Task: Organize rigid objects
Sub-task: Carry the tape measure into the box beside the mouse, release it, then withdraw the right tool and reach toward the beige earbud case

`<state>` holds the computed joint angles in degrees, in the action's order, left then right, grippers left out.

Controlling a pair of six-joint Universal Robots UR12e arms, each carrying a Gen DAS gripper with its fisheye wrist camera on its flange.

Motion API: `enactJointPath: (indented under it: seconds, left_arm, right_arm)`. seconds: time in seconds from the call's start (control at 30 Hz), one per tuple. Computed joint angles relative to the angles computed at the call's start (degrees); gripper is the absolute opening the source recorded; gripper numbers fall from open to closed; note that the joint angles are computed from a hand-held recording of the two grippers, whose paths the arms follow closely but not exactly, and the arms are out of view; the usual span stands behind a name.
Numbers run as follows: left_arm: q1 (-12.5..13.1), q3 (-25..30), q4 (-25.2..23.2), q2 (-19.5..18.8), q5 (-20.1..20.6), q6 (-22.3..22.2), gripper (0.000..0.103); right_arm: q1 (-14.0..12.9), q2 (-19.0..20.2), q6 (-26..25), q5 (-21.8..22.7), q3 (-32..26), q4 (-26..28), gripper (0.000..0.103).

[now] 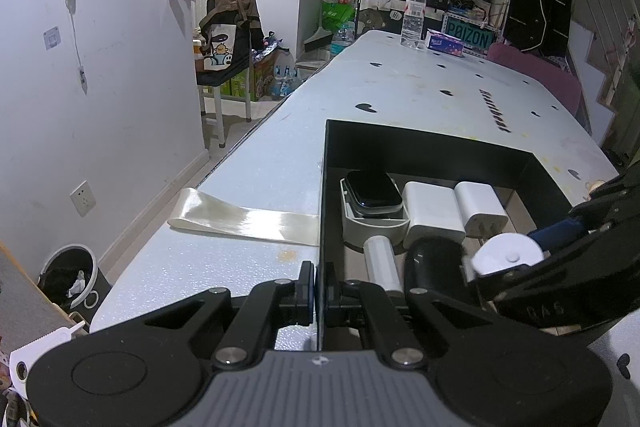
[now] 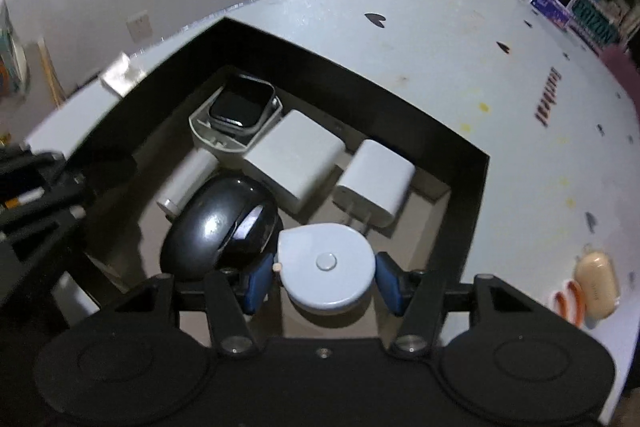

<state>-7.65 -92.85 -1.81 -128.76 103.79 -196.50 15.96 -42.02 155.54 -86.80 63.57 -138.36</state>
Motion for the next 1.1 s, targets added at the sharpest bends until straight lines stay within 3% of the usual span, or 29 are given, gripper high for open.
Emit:
enactJointPath:
  seconds: [0.2,0.37,0.53,0.93,1.1]
  left_arm:
    - [0.0,0.0,0.0,0.0,0.0,0.0,0.003]
    - [0.0,0.0,0.0,0.0,0.0,0.0,0.003]
    - [0.0,0.0,0.0,0.0,-0.1,0.0,0.003]
    - [0.0,-0.1,0.0,0.1,-0.1,0.0,0.003]
    - [0.0,0.0,-0.1,0.0,0.1,0.0,0.003]
  right_arm:
    - [-0.2,-0.1,2.0,1.1,0.4,-1.9,0.056]
    - [-0.4,0.4,5.4,2.2,-0.7,0.1,0.057]
    - [-0.9,-0.1,7.9,3.5,0.0,-1.3,0.074]
    - [-2.7,-4.8,13.9,8.1,6.7,-8.0,0.075]
    - [-3.5,-6.9,16.9,9.5,10.1,-11.5,0.087]
